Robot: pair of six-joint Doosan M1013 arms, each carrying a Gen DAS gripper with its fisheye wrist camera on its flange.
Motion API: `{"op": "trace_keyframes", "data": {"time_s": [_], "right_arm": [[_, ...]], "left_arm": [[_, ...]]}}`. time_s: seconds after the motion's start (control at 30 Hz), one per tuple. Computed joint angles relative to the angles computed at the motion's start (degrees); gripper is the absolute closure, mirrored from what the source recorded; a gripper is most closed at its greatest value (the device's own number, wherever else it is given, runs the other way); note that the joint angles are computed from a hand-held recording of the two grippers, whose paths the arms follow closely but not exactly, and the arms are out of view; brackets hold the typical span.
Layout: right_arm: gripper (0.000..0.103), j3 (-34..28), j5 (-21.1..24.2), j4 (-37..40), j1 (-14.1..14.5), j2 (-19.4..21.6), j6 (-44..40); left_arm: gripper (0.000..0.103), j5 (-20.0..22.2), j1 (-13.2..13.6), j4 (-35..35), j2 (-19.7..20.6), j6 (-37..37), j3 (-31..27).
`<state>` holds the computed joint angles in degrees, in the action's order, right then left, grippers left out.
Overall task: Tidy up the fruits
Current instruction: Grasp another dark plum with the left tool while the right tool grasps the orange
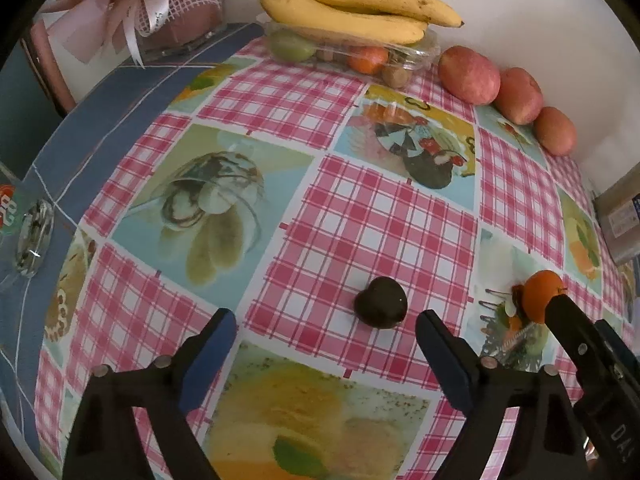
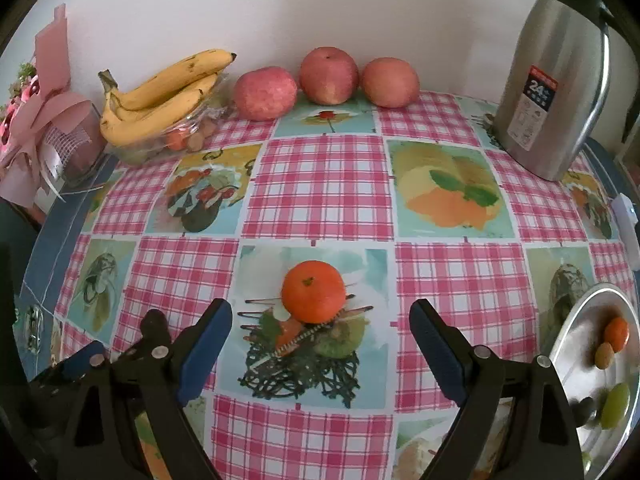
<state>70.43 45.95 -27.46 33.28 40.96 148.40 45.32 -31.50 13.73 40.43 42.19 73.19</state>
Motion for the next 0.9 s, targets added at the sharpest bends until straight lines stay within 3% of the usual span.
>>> {"op": "trace_keyframes", "data": {"time_s": [0.27, 0.43, 0.57, 0.73, 0.9], "right_arm": [[0.012, -0.29, -1.0, 0.77, -0.24, 0.47, -0.53], [0.013, -0.34, -2.56, 0.88, -0.38, 0.55, -0.46], [0.027, -0.94, -2.89, 1.63, -0.44, 1.07, -1.62], [0.03, -1.53, -2.27, 0.23, -0.4, 1.75, -0.89], [0.044, -1.01, -2.55, 1.56, -1.1, 1.91, -0.2]], "left_arm": [[0.014, -1.14, 0.08, 0.29, -0.04, -0.05, 0.28], [0.023, -1.38, -0.05, 0.62, 0.21, 0.04, -0.05], [0.034, -2.11, -0.06, -0.09, 0.21, 1.05, -0.07], [0.045, -3.47, 0.07, -1.18, 0.07, 1.91, 0.22], [0.056, -4.78, 0.02, -1.54, -0.04, 2.84, 0.54]]}}
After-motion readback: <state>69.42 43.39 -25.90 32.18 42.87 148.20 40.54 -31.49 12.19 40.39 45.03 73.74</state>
